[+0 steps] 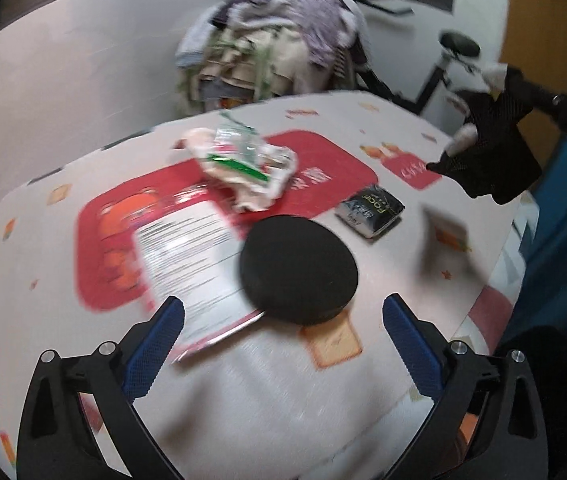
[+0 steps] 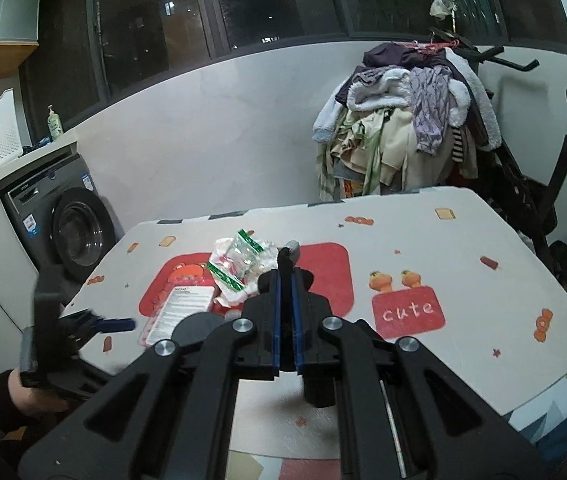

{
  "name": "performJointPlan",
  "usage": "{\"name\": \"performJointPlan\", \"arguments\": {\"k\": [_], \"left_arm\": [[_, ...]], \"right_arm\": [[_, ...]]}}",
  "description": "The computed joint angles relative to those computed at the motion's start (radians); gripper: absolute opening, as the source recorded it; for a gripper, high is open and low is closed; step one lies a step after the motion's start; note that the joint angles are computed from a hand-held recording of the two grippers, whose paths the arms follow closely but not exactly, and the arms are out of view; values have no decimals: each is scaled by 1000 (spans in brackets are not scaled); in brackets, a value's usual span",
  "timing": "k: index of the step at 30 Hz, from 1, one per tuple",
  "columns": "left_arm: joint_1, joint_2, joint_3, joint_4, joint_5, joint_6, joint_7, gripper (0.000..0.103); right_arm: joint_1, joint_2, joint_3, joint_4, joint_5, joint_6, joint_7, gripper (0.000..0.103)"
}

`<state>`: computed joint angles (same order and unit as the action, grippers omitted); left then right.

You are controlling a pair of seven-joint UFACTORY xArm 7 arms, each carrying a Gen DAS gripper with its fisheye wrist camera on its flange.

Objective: Collect trash
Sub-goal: 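Grasp the round black lid with the left gripper while the right holds the glove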

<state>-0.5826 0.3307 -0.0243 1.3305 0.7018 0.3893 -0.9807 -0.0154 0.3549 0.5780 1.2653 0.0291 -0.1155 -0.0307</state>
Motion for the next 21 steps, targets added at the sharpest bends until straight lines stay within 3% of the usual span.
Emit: {"name": "performJointPlan", "arguments": {"k": [4, 11, 16, 18, 21], "left_arm": [[-11, 143, -17, 195, -72, 136, 139, 97], [-78, 311, 21, 445, -102, 341, 308, 97], [-80, 359, 42, 514, -158, 382, 306, 97], [-69, 352, 37, 500, -182, 362, 302, 92], [-62, 310, 38, 433, -195, 305, 287, 92]], "right_arm": [[-36, 8, 27, -21, 2, -6, 1, 9], [-112, 13, 96, -57, -33, -23, 17, 9], [-143, 19, 126, -72, -73, -30, 43, 9], [-156, 22, 139, -75, -87, -28, 52, 9], [-178, 23, 164, -84, -99, -22, 61, 9]]}}
